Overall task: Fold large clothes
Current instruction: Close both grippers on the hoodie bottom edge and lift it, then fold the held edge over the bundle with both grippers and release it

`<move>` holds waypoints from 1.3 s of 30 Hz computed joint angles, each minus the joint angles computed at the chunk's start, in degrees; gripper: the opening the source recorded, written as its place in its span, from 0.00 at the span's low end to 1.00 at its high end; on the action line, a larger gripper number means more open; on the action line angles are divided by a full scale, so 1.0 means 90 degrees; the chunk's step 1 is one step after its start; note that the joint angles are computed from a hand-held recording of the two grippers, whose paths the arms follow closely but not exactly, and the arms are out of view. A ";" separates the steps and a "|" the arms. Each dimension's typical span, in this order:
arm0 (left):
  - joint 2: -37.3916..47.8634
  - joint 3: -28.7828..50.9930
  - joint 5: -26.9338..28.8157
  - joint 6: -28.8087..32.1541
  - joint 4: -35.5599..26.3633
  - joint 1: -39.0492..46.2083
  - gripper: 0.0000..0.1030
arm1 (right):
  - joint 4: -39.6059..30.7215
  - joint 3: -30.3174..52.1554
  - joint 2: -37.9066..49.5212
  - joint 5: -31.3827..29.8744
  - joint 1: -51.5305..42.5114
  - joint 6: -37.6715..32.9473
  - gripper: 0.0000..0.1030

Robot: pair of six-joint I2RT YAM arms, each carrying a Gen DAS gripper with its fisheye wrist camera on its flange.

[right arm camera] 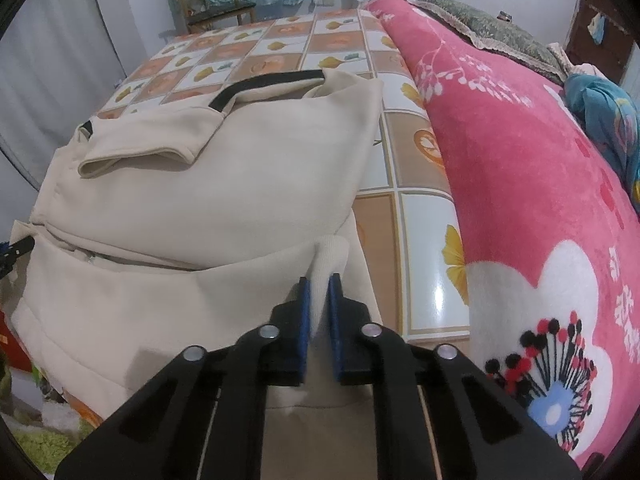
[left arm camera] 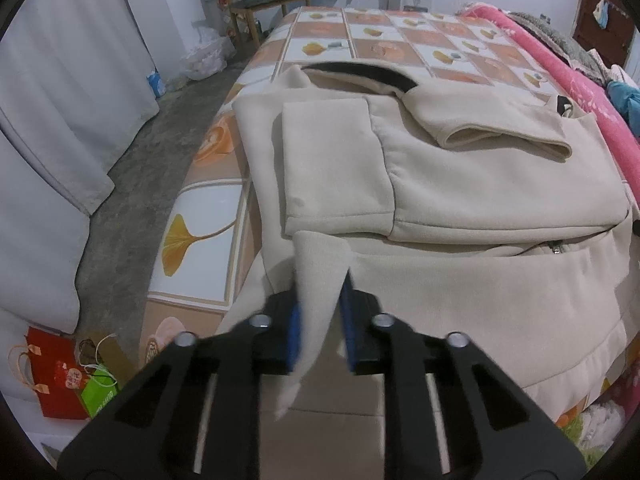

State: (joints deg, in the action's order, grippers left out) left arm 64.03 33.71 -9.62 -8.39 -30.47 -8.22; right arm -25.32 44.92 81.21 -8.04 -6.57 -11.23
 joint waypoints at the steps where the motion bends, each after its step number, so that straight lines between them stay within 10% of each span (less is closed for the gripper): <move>1: -0.0173 -0.0063 0.0019 0.0026 -0.0013 -0.0008 0.06 | -0.0009 -0.0050 -0.0138 0.0008 -0.0001 0.0005 0.06; 11: -0.4649 -0.0306 0.0606 0.0443 -0.2159 0.0244 0.05 | -0.1406 -0.0536 -0.2962 -0.0826 -0.0760 -0.0263 0.06; 16: -0.4851 0.0318 0.1213 0.0491 -0.2276 0.0754 0.04 | -0.1530 -0.0084 -0.3298 -0.1239 -0.0851 -0.0082 0.06; 24: -0.2619 0.1253 0.2205 0.0992 -0.0283 0.1483 0.04 | -0.0326 0.1184 -0.1836 -0.1522 -0.0560 0.0264 0.06; 31: 0.1332 0.2655 0.2570 0.0783 0.1162 0.1824 0.05 | 0.0692 0.3078 0.1204 -0.1348 -0.0140 0.0563 0.06; 39: 0.4320 0.3722 0.1954 0.0357 0.1293 0.1879 0.32 | 0.0398 0.4580 0.4131 -0.0183 0.0260 0.1009 0.18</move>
